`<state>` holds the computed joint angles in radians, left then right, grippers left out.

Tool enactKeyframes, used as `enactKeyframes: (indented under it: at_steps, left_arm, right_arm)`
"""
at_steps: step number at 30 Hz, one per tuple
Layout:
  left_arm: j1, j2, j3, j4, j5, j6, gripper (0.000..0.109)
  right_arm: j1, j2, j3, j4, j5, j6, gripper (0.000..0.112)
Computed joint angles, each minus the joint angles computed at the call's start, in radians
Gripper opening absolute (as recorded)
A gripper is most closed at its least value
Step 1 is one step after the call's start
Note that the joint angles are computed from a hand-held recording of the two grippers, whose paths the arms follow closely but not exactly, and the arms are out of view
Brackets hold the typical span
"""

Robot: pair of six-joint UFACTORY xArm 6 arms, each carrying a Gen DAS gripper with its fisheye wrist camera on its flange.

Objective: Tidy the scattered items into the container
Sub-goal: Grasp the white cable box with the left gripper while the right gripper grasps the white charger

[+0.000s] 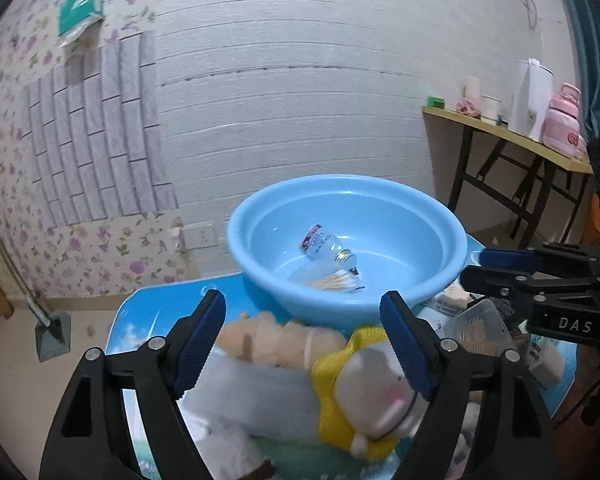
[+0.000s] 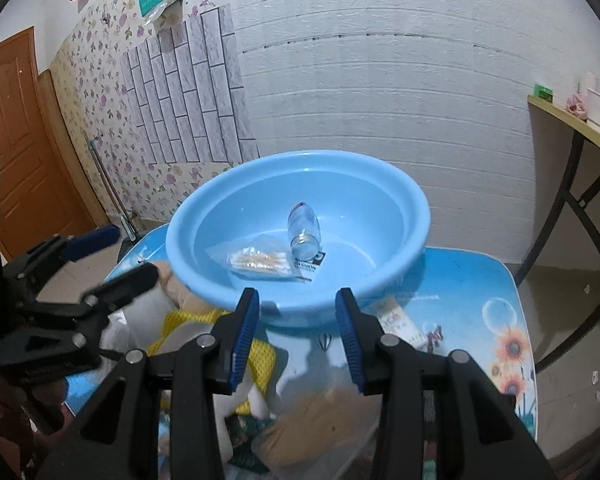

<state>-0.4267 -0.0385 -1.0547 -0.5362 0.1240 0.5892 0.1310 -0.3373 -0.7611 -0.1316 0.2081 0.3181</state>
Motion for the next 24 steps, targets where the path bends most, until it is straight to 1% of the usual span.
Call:
enactKeyframes:
  at_steps: [3, 5, 6, 9, 12, 14, 16, 18, 21, 24]
  left_arm:
    - [0.017, -0.041, 0.049, 0.011, -0.006, -0.024, 0.085]
    - [0.023, -0.069, 0.086, 0.000, -0.017, -0.013, 0.086]
    - [0.026, -0.079, 0.098, -0.008, -0.019, -0.004, 0.086]
    - [0.051, -0.110, 0.146, 0.058, -0.021, -0.070, 0.086]
    - [0.078, -0.132, 0.179, 0.066, -0.006, -0.099, 0.088]
    - [0.091, -0.141, 0.195, 0.072, -0.003, -0.117, 0.090]
    - [0.107, -0.152, 0.216, 0.094, 0.015, -0.152, 0.090]
    - [0.118, -0.158, 0.235, 0.113, 0.032, -0.177, 0.090]
    - [0.133, -0.160, 0.257, 0.165, 0.041, -0.220, 0.090]
    - [0.142, -0.153, 0.261, 0.171, 0.042, -0.222, 0.090]
  right_arm:
    - [0.003, -0.036, 0.026, -0.033, 0.014, 0.033, 0.039]
    - [-0.004, -0.069, 0.045, -0.141, 0.039, 0.137, 0.039]
    - [-0.006, -0.081, 0.054, -0.160, 0.044, 0.157, 0.039]
    - [-0.014, -0.122, 0.093, -0.167, 0.055, 0.177, 0.039]
    - [-0.018, -0.153, 0.117, -0.220, 0.090, 0.215, 0.039]
    - [-0.019, -0.174, 0.136, -0.229, 0.101, 0.222, 0.040]
    - [-0.020, -0.184, 0.144, -0.220, 0.112, 0.215, 0.050]
    - [-0.016, -0.195, 0.157, -0.187, 0.127, 0.187, 0.051]
    - [-0.006, -0.214, 0.185, -0.173, 0.134, 0.190, 0.051]
    - [0.003, -0.238, 0.218, -0.171, 0.136, 0.182, 0.051]
